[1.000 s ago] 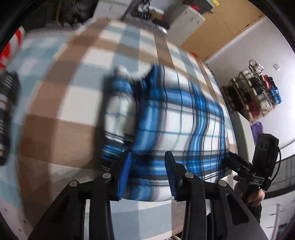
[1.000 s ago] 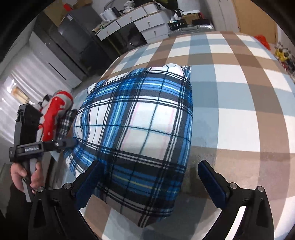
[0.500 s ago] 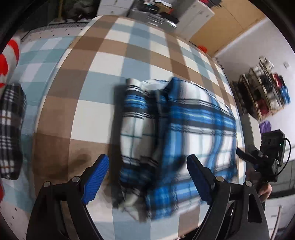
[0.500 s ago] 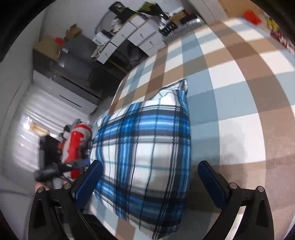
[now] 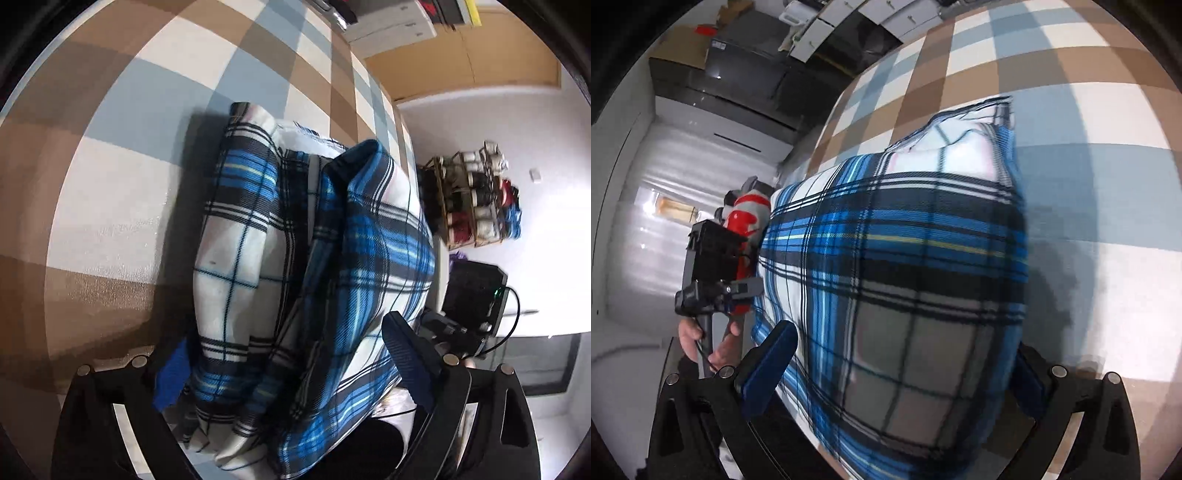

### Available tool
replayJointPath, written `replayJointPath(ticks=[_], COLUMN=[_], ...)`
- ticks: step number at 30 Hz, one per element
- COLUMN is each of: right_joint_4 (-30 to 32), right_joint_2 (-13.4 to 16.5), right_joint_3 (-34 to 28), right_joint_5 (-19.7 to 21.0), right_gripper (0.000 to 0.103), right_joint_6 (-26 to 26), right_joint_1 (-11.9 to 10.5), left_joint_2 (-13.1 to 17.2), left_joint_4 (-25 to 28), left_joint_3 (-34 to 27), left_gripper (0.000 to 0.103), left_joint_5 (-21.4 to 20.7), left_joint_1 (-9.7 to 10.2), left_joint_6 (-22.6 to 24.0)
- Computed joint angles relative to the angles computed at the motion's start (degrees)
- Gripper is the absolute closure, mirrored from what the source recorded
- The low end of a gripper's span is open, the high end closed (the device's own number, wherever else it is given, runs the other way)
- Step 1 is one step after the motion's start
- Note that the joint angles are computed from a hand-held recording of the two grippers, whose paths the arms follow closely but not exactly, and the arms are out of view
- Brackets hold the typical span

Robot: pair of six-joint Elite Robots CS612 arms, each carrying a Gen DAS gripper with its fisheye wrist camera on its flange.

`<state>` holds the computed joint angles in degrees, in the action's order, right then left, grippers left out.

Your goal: Fold large clothes

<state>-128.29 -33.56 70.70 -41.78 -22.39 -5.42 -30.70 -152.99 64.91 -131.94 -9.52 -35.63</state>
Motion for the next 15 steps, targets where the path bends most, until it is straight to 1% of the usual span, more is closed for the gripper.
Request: replayJointPath(ticks=[1,2,3,4,5,6,7,8,9,11,12,13,15], right_joint_4=[-0.5,-1.32,-2.92,-3.81,-4.34,-4.75,-5.16,-6.33,-7.53,-10.36,-11.54,-12.7,-14.05], right_joint_2=[0.03,0.01,-0.22,-0.23,-0.14,0.16,0.17,0.09,0.01,-0.54,-0.75,-0.96,-1.14], right_joint_3=[0.1,0.31,0.99,1.31,1.5,1.21,1.4,1.89,2.2,3.34,3.73,4.16,4.83], right_joint_5=[0.22,0.17,-0.18,0.0,0.69,1.69,2.64,4.05,4.49,4.19,3.66,3.32,3.86], right_gripper=[0.0,0.006,0.009,0.016,0.025,0.031,0.043,0.055,0.06,0.066,0.067,0.069,0.071], right_joint_6=[0.46,0.78,1.33,1.92,2.54,3.72,4.45,5.42,6.46,8.25,8.57,8.96,9.86], right_joint_1=[0.06,0.09,0.05,-0.04,-0.22,-0.48,-0.73,-1.02,-1.06,-0.87,-0.74,-0.6,-0.54], left_joint_2=[-0.06,-0.83,-1.55,-1.87,-2.23,-2.55,-3.01,-3.19,-3.83,-4.18,-4.75,-4.89,-4.67], left_joint_4=[0.4,1.93,3.36,4.02,5.13,5.95,7.7,8.78,9.04,8.97,8.51,8.78,7.68], left_joint_3=[-0.07,0.43,0.76,0.83,0.84,0.94,0.88,0.78,1.15,1.66,2.26,2.31,2.29], left_gripper=[0.018,0.034,0.047,0.052,0.064,0.068,0.071,0.077,0.079,0.083,0.084,0.084,0.084], left_joint_5=[-0.84,-0.14,1.7,2.35,2.19,2.61,3.13,3.33,4.96,6.81,8.2,8.58,8.43], left_joint_1=[-0.1,-0.34,-0.73,-0.88,-0.98,-1.12,-1.3,-1.41,-1.72,-2.14,-2.43,-2.56,-2.49], left_joint_6=[1.11,3.6,5.99,7.56,9.54,10.54,11.89,12.91,13.76,14.85,15.26,15.71,14.93])
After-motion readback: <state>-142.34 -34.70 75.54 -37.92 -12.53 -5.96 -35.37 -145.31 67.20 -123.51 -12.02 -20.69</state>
